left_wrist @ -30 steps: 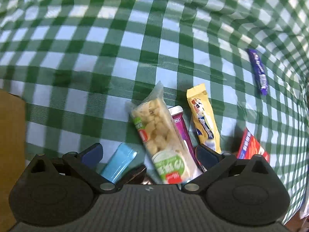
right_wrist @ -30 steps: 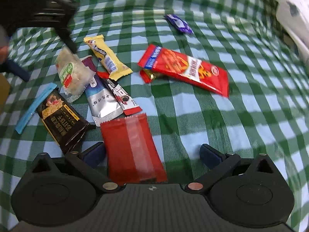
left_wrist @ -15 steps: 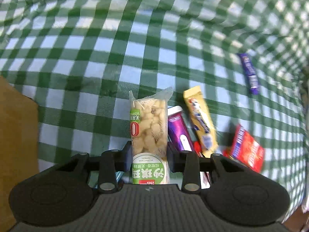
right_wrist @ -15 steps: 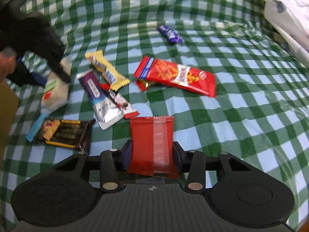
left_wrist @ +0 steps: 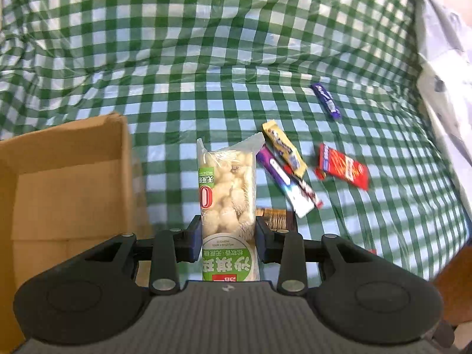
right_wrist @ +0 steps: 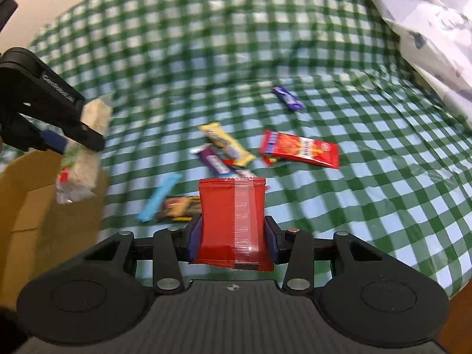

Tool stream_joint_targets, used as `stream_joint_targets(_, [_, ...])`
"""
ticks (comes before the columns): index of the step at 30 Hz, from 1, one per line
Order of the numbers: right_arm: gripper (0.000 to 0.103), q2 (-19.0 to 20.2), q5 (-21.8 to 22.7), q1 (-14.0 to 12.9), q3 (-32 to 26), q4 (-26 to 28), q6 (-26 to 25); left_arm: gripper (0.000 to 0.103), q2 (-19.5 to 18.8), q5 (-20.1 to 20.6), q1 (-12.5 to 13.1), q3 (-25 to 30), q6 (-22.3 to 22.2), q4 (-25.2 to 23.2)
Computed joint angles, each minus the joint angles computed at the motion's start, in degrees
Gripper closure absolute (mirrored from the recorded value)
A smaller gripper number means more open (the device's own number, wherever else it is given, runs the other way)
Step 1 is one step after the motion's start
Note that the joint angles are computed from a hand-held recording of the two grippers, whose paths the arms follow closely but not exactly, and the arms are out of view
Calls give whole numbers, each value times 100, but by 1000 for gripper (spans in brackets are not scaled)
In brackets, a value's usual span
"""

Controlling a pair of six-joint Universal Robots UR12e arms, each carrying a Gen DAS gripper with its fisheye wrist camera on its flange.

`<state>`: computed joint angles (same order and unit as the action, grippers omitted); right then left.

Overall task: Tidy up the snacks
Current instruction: 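Carry the peanut bag and red packet with both tools over the cardboard box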

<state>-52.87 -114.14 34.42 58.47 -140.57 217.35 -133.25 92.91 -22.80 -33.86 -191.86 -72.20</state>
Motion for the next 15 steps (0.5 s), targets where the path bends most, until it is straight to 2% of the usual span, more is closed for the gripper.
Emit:
stream_joint_targets(4, [58,-66,130,204,-71,-58,-109,63,821,87,51,-1283,125,674])
stream_joint_targets(7, [58,-50,290,346,-216,-18,-165,63,1428,84,133,-2129,95,992])
stream_joint_targets(15, [58,121,670,720,-720,91,-551,63,2487,460,347,-3581,133,1563])
